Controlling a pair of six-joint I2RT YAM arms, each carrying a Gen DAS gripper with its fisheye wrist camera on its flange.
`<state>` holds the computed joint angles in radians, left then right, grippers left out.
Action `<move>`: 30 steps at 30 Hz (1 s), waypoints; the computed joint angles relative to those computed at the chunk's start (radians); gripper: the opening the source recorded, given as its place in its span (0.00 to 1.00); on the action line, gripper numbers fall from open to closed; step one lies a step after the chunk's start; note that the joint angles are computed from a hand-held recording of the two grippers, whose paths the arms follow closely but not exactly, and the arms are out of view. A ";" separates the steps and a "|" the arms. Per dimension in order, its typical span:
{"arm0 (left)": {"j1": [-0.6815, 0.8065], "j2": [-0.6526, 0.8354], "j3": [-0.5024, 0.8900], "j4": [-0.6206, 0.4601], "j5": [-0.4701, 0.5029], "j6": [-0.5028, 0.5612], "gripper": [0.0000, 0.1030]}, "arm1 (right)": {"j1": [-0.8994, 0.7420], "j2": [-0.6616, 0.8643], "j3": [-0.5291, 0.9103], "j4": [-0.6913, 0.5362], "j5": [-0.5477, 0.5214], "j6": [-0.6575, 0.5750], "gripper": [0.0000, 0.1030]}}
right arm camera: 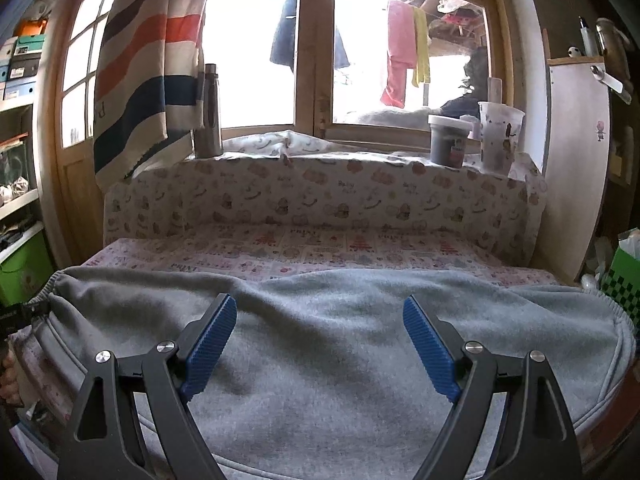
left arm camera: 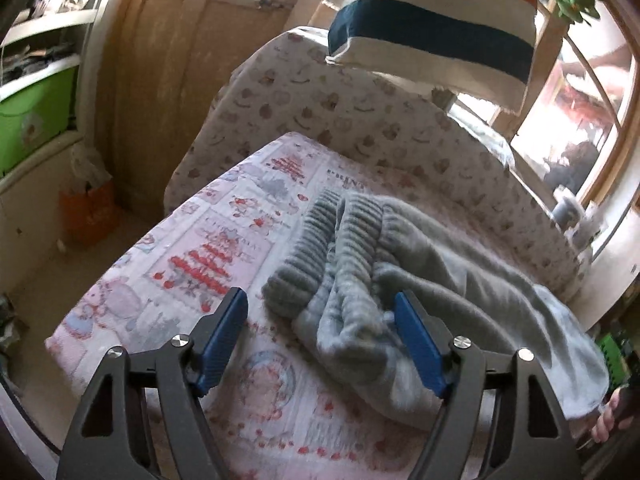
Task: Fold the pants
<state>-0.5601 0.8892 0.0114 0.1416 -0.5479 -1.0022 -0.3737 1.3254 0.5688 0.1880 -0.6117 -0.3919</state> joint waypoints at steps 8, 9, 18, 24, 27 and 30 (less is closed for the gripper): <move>-0.053 0.109 0.054 0.029 -0.105 -0.052 0.35 | 0.009 0.025 0.002 0.003 0.012 -0.001 0.84; -0.094 0.095 0.070 -0.013 -0.158 -0.054 0.33 | 0.007 0.030 0.003 0.007 0.018 -0.006 0.84; -0.292 0.095 0.325 -0.252 -0.397 -0.053 0.26 | -0.092 0.115 0.070 -0.003 -0.033 0.002 0.84; -0.424 0.273 0.542 -0.139 -0.491 0.141 0.25 | -0.181 0.195 0.146 -0.004 -0.070 0.003 0.84; -0.449 0.410 0.642 0.002 -0.464 0.260 0.25 | -0.229 0.234 0.191 -0.008 -0.094 0.001 0.84; -0.450 0.588 0.768 0.131 -0.367 0.359 0.19 | -0.295 0.270 0.252 -0.047 -0.163 -0.010 0.84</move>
